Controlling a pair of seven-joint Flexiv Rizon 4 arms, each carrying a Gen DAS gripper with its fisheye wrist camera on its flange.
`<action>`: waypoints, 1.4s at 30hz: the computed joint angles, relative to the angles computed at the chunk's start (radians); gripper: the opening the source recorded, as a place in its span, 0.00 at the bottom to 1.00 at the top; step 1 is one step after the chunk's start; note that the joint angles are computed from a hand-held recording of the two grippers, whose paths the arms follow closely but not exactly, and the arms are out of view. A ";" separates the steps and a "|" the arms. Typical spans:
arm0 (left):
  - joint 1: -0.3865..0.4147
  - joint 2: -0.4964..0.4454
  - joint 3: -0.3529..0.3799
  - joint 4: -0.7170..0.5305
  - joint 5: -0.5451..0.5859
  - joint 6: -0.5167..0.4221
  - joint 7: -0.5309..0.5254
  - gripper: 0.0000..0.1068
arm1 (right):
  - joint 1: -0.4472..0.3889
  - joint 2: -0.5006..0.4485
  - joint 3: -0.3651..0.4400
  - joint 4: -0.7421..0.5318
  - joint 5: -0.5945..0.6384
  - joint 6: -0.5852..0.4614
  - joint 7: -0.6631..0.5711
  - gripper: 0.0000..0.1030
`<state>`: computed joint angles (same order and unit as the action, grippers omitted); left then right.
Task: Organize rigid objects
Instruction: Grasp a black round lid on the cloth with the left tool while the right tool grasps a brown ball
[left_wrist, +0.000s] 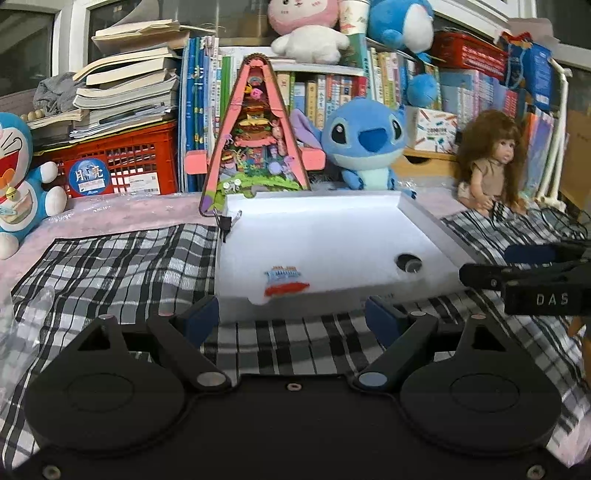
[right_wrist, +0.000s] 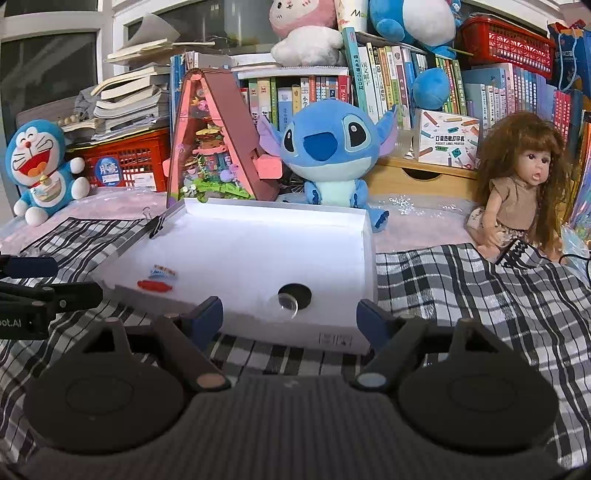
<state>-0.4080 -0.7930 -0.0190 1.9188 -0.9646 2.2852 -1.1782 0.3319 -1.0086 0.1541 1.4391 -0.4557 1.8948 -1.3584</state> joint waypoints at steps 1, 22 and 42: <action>-0.001 0.001 -0.003 0.010 0.006 0.004 -0.004 0.80 | 0.000 0.004 -0.003 0.012 0.003 0.009 -0.003 0.85; -0.025 -0.023 -0.028 0.176 0.093 0.113 -0.199 0.80 | 0.025 0.064 -0.081 0.266 0.116 0.199 -0.028 0.86; 0.010 -0.073 -0.037 0.181 0.210 0.185 -0.336 0.64 | 0.096 0.048 -0.126 0.371 0.263 0.377 -0.176 0.85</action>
<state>-0.3978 -0.8658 -0.0559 2.1001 -0.7551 2.4700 -1.5140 0.4283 -0.9606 0.0276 1.8100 -0.1925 2.2714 -1.5347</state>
